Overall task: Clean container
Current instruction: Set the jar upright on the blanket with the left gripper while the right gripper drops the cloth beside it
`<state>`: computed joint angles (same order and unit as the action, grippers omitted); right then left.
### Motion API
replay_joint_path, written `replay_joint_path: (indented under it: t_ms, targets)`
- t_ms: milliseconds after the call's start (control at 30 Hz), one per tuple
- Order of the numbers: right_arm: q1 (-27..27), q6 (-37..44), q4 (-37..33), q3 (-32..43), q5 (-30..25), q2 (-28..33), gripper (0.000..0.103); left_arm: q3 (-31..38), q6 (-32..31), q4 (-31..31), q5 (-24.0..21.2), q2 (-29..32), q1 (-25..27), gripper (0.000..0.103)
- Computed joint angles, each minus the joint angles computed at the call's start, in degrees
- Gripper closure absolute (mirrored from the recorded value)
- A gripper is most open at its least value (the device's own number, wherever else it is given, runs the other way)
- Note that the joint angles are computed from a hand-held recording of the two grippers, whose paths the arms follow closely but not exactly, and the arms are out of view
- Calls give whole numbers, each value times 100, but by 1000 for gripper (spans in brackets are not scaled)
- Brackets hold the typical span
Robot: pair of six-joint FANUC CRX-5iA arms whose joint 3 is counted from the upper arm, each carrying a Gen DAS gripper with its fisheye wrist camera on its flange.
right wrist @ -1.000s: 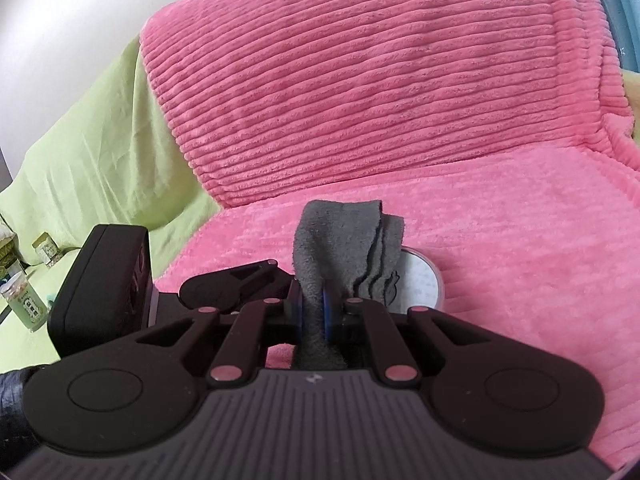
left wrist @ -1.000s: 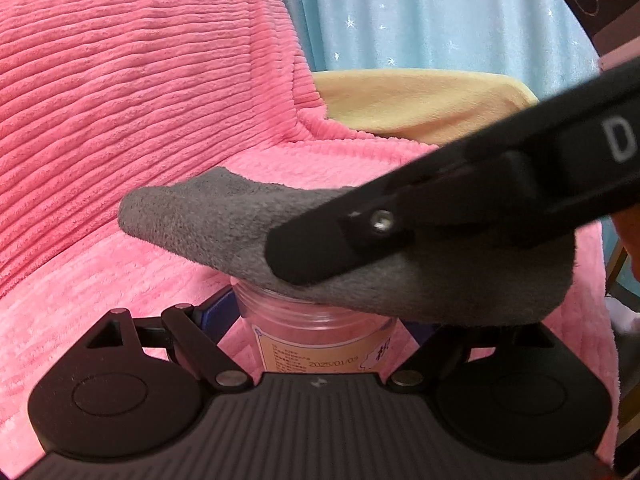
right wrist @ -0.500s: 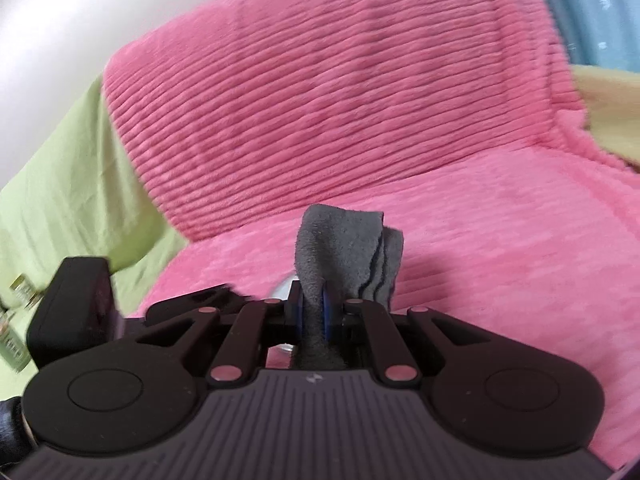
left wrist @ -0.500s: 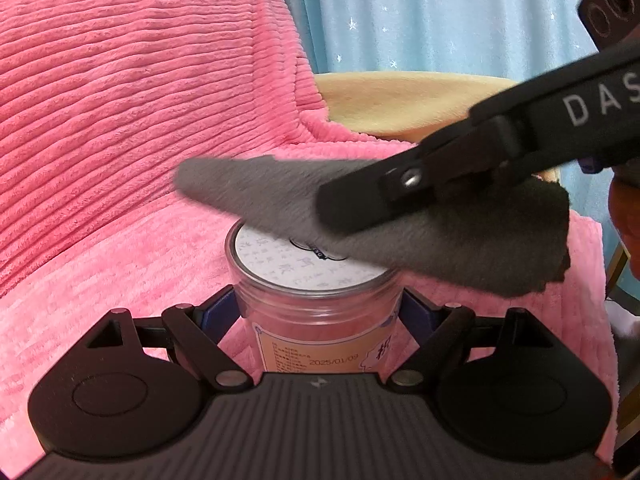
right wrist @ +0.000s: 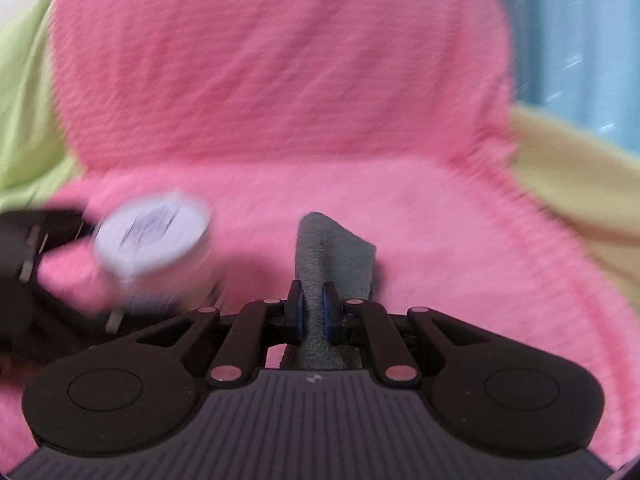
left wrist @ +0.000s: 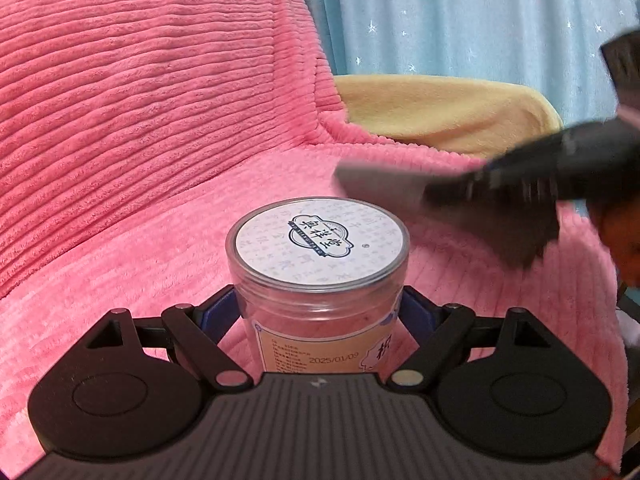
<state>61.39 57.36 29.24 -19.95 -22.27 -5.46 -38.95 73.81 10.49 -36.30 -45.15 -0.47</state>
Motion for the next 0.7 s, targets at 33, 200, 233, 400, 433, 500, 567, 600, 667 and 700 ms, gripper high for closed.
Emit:
replay_joint_path:
  t_ms: [33,200,233,400,433,500,567,600,667,700]
  targets:
    - [41,566,-450,195,-240,50,96,-4,-2,25,-4,2,14,18]
    - [217,-14,612,-62,-330,59,96,3,124,39,-67,-24,33,17]
    - [241,-55,656,-80,-354,35,95,-13,95,120,-91,-25,69,17]
    - [255,-371,994,-310,-247,-173,95,-16,100,253,-216,-1,167,14]
    - [267,-437,1133,-349,-259,-208,95,-5,120,250,-242,-6,176,13]
    - [298,-597,1395,-460,-294,-318,95,10,149,261,-299,-33,199,13]
    - [355,-661,1432,-512,-373,-427,95,51,203,229,-371,-68,212,11]
    - [382,-835,1565,-585,-411,-504,95,77,239,201,-411,-86,214,9]
    - [443,-1179,1814,-722,-500,-656,95,184,485,-7,-514,-115,157,7]
    - [487,-1379,1898,-770,-567,-725,95,248,636,-136,-577,-124,114,6]
